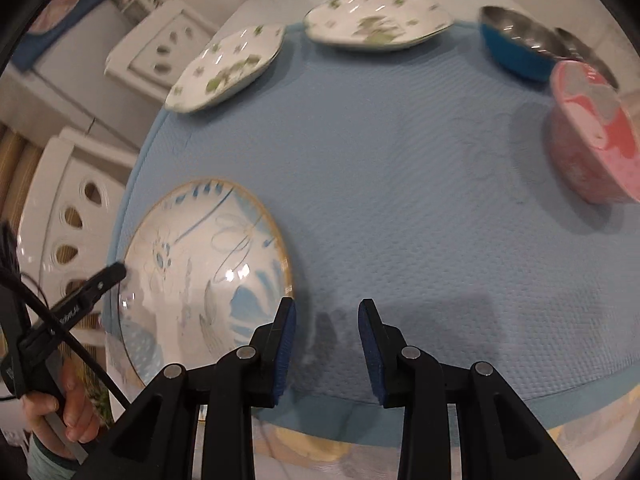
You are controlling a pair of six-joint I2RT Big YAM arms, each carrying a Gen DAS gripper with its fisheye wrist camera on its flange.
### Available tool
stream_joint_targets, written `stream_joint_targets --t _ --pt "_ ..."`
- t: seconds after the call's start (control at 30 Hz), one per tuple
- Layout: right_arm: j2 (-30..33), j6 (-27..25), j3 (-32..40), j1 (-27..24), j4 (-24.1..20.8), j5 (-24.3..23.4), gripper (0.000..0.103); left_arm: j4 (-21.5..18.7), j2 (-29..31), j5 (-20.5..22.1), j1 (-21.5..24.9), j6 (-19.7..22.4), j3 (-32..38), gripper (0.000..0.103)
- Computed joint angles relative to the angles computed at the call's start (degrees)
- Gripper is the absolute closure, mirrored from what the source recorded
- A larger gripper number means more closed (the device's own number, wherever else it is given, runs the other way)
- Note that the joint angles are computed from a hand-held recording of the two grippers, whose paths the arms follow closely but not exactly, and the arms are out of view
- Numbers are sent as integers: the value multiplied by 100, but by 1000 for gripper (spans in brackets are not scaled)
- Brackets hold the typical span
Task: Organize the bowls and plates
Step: 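Lift the Sunflower plate with both grippers and lower it by the cloth edge, then open both grippers and move them to the larger forest-print plate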
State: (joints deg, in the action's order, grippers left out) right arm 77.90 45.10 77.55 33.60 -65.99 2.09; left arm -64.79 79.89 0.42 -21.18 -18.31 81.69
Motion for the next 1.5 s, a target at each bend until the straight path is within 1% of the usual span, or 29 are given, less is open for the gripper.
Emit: stream_joint_targets --t 0.07,0.13,0.23,0.3,0.37,0.43,0.47,0.5,0.57,0.67,0.73,0.8,0.83,0.87,0.9,0.93,0.97,1.0,1.03,1.1,1.13,1.2,1.23,1.3,1.33,1.4,1.43,1.47,1.5 --pt "-320 87 -161 -176 12 220 71 9 -87 -131 -21 -64 35 77" --pt "-564 177 -302 -341 -9 301 71 3 -159 -242 -95 -144 121 77" --pt "-917 350 -536 -491 -89 180 71 -15 -243 -408 -319 -249 281 74" --pt "-1256 461 -787 -472 -169 136 71 -65 -254 -499 -503 -289 399 74" --pt "-1470 464 -967 -440 -273 36 71 -104 -264 -606 -749 -370 514 74" --pt "-1555 445 -1123 -313 -274 -152 71 30 -331 -472 -935 -326 510 74" --pt "-1609 387 -1179 -294 -275 -190 71 25 -357 -585 -1099 -286 541 74" --pt "-1668 327 -1232 -261 -282 -181 71 -14 -375 -819 -1286 -259 582 74" --pt "-1693 315 -1258 -100 -210 -65 71 -68 -407 -961 -1480 -313 619 74" --pt "-1656 162 -1188 18 -86 -41 71 -106 -488 -853 -1565 -518 649 74" --pt "-1562 -12 -1029 78 -19 46 71 -56 -533 -812 -1479 -590 672 74" --pt "-1391 -199 -793 83 68 124 71 46 -540 -718 -1288 -569 717 72" --pt "-1288 -289 -647 69 108 144 70 71 -546 -719 -1229 -574 740 68" --pt "-1178 -352 -503 41 140 149 66 115 -502 -753 -1093 -566 817 60" --pt "-1062 -402 -372 0 184 147 49 156 -468 -778 -1005 -556 870 44" --pt "-895 -443 -209 -57 335 156 35 286 -410 -729 -813 -481 942 35" --pt "-847 -474 -152 -107 440 156 32 395 -367 -695 -689 -429 988 27" --pt "-699 -490 -4 -153 557 170 32 531 -333 -639 -543 -355 1020 27" --pt "-446 -521 240 -206 662 137 32 556 -211 -509 -350 -231 1170 27" --pt "-55 -558 644 -268 729 21 32 405 105 -115 -46 43 1578 28" --pt "272 -559 977 -295 739 -16 32 380 241 -62 38 173 1750 28" --pt "687 -541 1411 -339 742 -74 32 463 468 8 175 390 1988 28" --pt "992 -500 1723 -363 723 -72 32 405 720 136 266 506 2237 28" --pt "1395 -453 2160 -383 609 -58 32 276 1074 308 346 546 2582 28" --pt "1624 -430 2393 -404 541 -85 32 190 1296 492 385 579 2781 29" --pt "1978 -410 2729 -471 467 -224 32 55 1675 785 430 694 3074 34" --pt "2170 -393 2921 -504 398 -287 32 -52 1863 800 432 755 3226 36" --pt "2372 -386 3126 -544 321 -345 32 -108 2023 845 446 776 3343 40" --pt "2526 -381 3287 -567 261 -372 32 -138 2227 1014 493 722 3485 40"
